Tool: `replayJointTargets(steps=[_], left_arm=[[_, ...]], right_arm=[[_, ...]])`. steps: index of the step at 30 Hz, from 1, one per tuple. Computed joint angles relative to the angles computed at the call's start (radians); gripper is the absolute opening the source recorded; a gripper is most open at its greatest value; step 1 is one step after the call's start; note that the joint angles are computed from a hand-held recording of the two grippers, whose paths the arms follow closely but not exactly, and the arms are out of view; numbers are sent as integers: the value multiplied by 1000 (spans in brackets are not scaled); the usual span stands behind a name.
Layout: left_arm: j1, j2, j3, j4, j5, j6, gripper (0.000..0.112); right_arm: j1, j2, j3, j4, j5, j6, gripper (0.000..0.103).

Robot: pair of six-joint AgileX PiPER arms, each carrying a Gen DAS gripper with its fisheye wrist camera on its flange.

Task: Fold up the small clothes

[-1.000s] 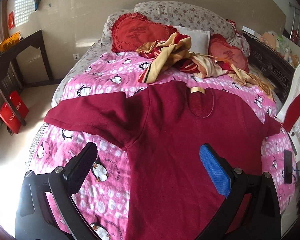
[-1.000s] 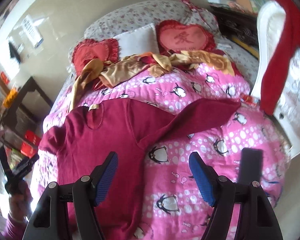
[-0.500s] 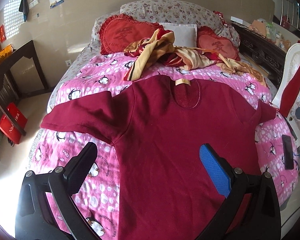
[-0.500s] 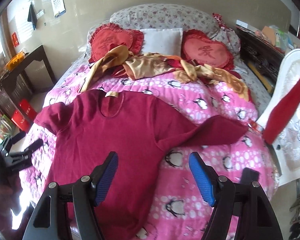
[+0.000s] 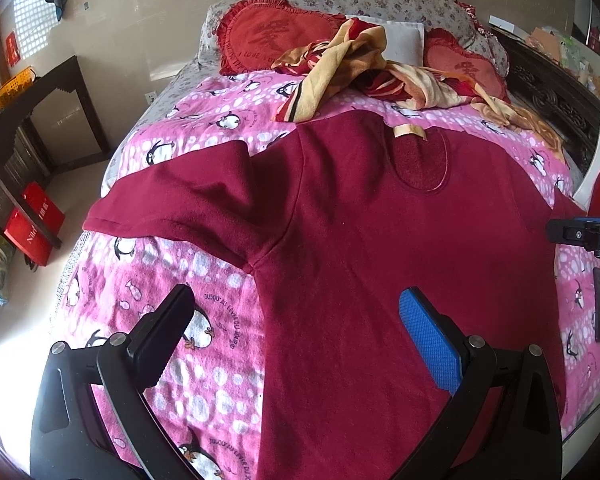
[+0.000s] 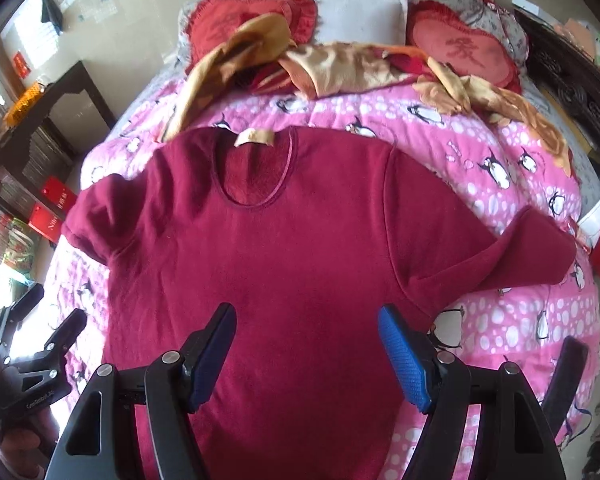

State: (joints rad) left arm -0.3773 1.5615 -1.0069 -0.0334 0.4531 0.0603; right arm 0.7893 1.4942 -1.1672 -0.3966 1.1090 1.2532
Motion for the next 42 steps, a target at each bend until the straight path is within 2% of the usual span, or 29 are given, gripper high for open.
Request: replayJointTargets(steps=[1,6,8,13,18,22,27,30,35,37,42], left_arm=[[4,9,-4,1,-2,-1,103],[15,61,-22,11,-14,-19,103],[21,82,-34,1,-13,-13,103],[35,122,-49,-14,-25,-4,103],[62,158,-71,-47,-31,28,103],[124,200,-108,-86,-24,57,103],[259,276,-207,-158,6,102,103],[355,350,-314,-217,46,127,103],[514,531,-572,-351,183,104,102],[558,614,-697,-369,247,51,98],[607,825,-1019,-368,396,-82,97]], right_arm=[[-12,11,-3,8,-5,-9,72],[-77,-15,71,57,-144,-24,72],[-73,2,71,33,-140,-24,72],[-4,75,39,-111,-45,27,72],[-12,117,48,-106,-112,-2,71],[-59,117,83,-64,-220,14,71],[-69,160,55,-54,-251,1,71],[-69,182,31,-53,-254,-23,71],[-76,204,9,-28,-284,-39,71],[-79,214,3,-18,-295,-48,71],[-95,239,-17,3,-317,-78,71]])
